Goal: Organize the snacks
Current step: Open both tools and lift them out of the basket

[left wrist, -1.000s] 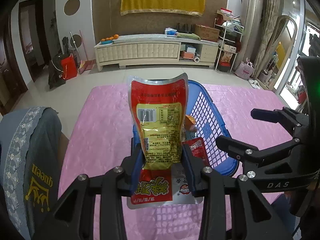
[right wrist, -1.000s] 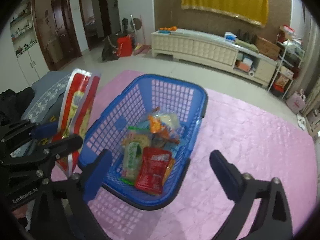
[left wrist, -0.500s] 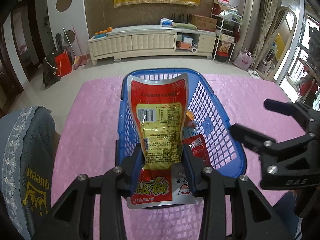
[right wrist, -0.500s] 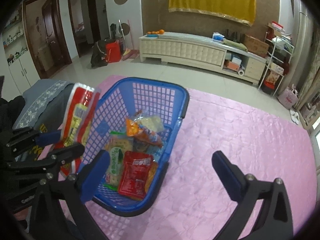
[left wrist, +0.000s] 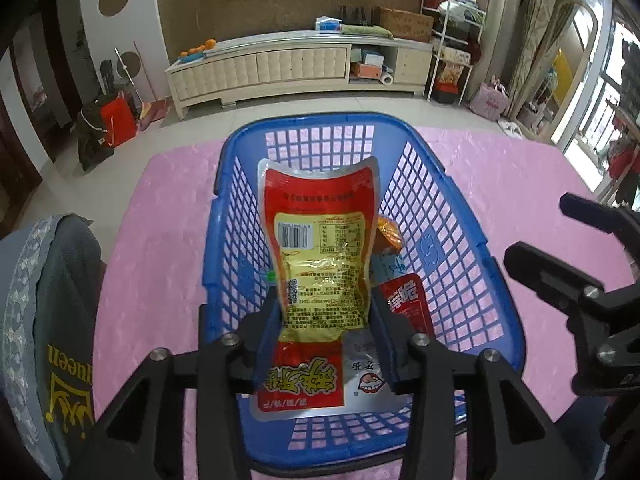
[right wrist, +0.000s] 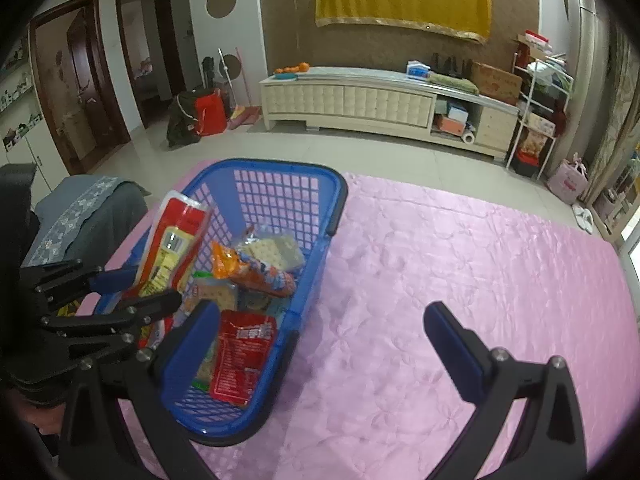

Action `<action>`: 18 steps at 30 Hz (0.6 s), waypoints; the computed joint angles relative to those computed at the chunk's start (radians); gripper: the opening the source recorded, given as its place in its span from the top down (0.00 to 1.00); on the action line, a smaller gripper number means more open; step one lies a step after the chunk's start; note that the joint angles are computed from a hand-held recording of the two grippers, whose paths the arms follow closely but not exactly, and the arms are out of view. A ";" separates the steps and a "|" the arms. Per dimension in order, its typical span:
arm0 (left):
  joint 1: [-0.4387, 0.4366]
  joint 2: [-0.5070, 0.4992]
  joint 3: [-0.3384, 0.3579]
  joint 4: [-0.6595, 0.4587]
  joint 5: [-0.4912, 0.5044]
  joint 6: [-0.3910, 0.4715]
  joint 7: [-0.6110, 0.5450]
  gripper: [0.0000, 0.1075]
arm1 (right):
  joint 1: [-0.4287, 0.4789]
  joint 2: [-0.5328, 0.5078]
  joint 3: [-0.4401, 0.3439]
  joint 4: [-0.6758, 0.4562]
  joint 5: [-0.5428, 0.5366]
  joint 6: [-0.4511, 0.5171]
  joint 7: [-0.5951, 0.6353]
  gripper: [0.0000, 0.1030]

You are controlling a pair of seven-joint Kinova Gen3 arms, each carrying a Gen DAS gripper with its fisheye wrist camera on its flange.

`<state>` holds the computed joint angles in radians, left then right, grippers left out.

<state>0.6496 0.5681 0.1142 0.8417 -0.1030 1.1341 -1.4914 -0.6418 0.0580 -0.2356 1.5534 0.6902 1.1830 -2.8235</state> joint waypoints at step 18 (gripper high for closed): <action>0.079 -0.264 -0.009 0.391 -0.184 -0.299 0.198 0.35 | -0.062 -0.079 -0.108 0.022 0.062 0.192 -0.157 0.00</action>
